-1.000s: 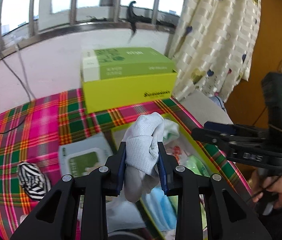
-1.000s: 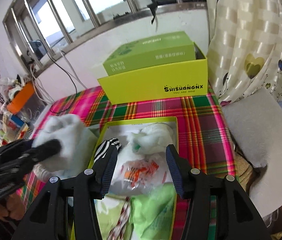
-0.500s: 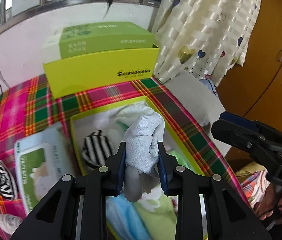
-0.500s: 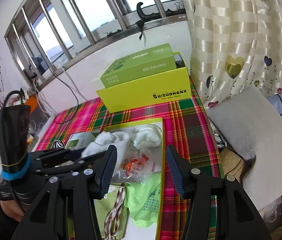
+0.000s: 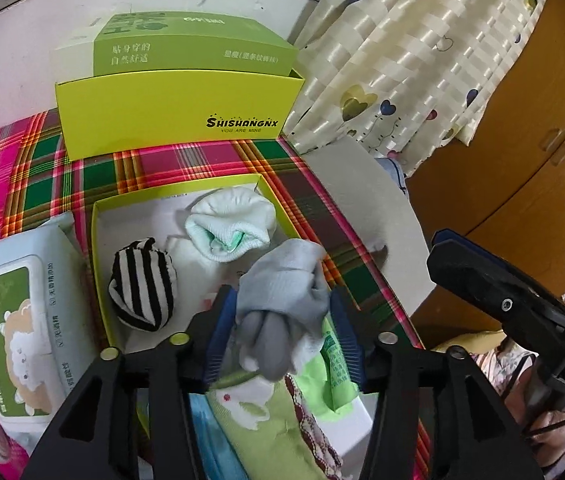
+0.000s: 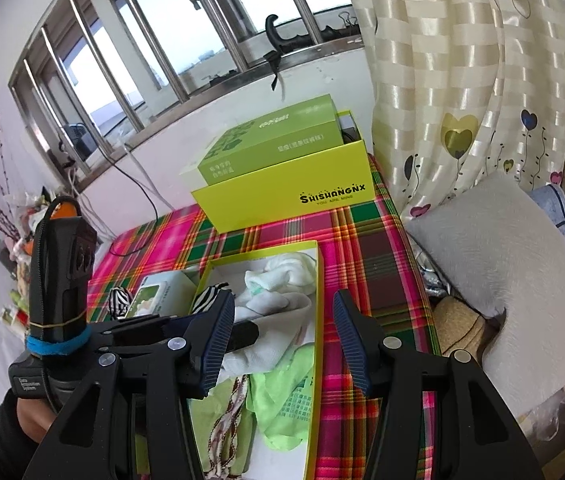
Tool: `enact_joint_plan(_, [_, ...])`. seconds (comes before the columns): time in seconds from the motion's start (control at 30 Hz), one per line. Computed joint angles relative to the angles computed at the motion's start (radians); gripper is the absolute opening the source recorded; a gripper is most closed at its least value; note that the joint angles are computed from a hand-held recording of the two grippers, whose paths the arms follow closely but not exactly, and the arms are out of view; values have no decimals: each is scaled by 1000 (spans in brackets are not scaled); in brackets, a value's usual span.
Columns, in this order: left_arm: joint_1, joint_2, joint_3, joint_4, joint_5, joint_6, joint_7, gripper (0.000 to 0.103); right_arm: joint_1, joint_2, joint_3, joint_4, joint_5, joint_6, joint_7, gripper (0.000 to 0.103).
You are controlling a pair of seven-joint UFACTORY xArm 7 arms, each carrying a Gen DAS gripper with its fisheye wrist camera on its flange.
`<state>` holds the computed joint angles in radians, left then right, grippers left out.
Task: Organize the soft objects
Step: 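Open the right tool to drop its sock while the left tool releases its sock into the box, then withdraw both open tools from the box back over the table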
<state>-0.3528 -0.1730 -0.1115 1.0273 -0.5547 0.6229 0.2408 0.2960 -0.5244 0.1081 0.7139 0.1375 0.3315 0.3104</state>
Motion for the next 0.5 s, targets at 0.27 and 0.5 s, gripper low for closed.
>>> enact_joint_plan(0.27, [-11,-103,21,-71,-3,-48,29,52,-4,-41,25,-16,-15,6,30,51])
enact_joint_plan(0.5, [-23,-272,44,-188,49,-107,15,52,11,-87,65,-28,-41,22,66,51])
